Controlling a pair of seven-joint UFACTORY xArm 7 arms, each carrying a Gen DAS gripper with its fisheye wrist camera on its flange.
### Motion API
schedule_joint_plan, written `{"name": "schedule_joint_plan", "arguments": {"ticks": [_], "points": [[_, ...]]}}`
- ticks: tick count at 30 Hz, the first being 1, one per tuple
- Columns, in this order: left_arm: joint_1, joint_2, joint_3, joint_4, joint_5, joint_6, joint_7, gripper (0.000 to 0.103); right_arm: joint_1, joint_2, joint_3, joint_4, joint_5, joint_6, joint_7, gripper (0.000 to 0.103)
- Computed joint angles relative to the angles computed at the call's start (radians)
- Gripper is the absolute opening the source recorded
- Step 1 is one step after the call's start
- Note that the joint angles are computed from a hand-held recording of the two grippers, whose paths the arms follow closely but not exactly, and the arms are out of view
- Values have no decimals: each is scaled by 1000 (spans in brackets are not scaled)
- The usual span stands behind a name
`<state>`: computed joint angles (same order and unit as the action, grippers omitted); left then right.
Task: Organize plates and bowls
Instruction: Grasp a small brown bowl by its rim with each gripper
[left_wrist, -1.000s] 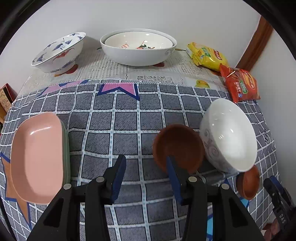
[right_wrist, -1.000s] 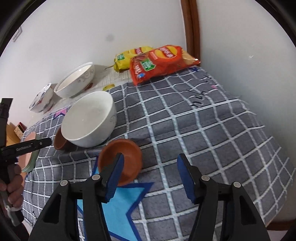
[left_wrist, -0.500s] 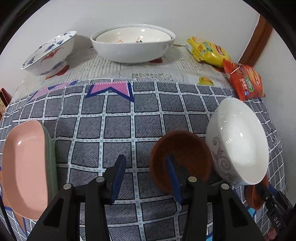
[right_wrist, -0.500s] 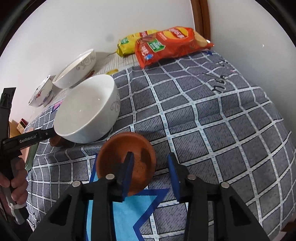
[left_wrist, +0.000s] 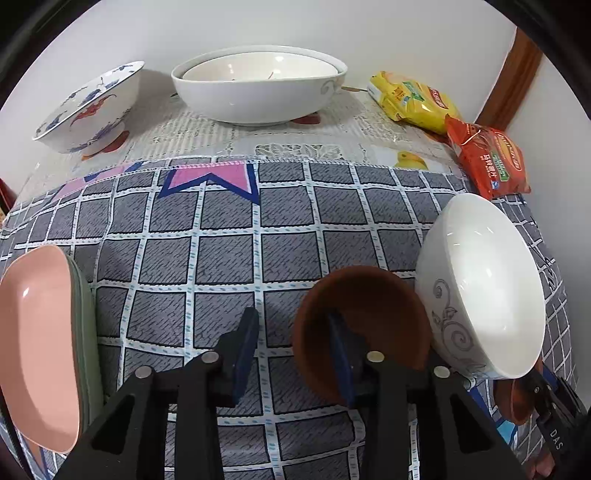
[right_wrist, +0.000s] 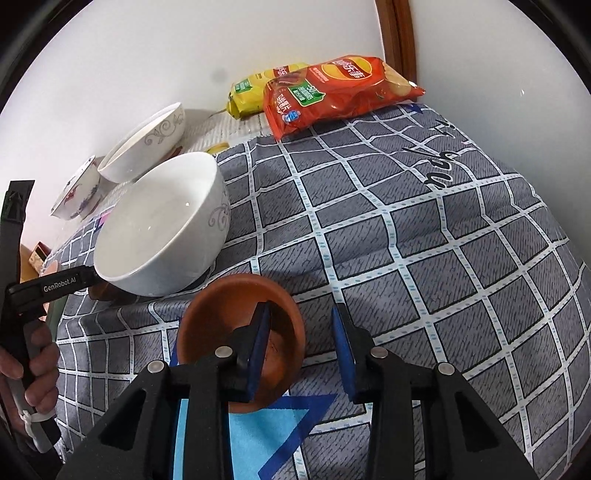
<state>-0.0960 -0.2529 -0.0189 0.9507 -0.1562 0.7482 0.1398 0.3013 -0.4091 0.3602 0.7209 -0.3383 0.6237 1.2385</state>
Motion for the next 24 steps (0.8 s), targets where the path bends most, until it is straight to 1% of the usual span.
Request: {"name": "schedule_joint_plan", "arguments": {"ticks": [2, 5, 7, 8, 9, 13, 16, 20, 24], "points": [[-6, 3, 6, 4, -19, 5, 15, 29, -3, -5, 0, -9, 0, -16, 14, 35], [-8, 3, 4, 6, -25, 12, 20, 23, -1, -5, -5, -12, 7, -23, 8, 31], [-10, 1, 2, 4, -27, 13, 23, 18, 3, -7, -11, -17, 19, -36, 3, 22], [-11, -1, 3, 3, -31, 14, 26, 18, 9, -5, -18, -20, 33, -50, -5, 16], [-12, -1, 3, 4, -34, 17, 26, 17, 12, -4, -23, -24, 46, -63, -7, 14], [-11, 1, 6, 9, -39, 25, 34, 14, -1, -3, -3, -18, 39, -54, 12, 13], [-11, -6, 20, 14, -68, 44, 57, 10, 1, -11, 0, -19, 45, -50, 26, 11], [-10, -30, 38, 13, -114, 67, 100, 8, 0, -28, 6, -19, 49, -47, 43, 10], [-6, -62, 42, 7, -124, 80, 129, 8, -10, -31, 34, 15, 22, 15, 70, 10]]}}
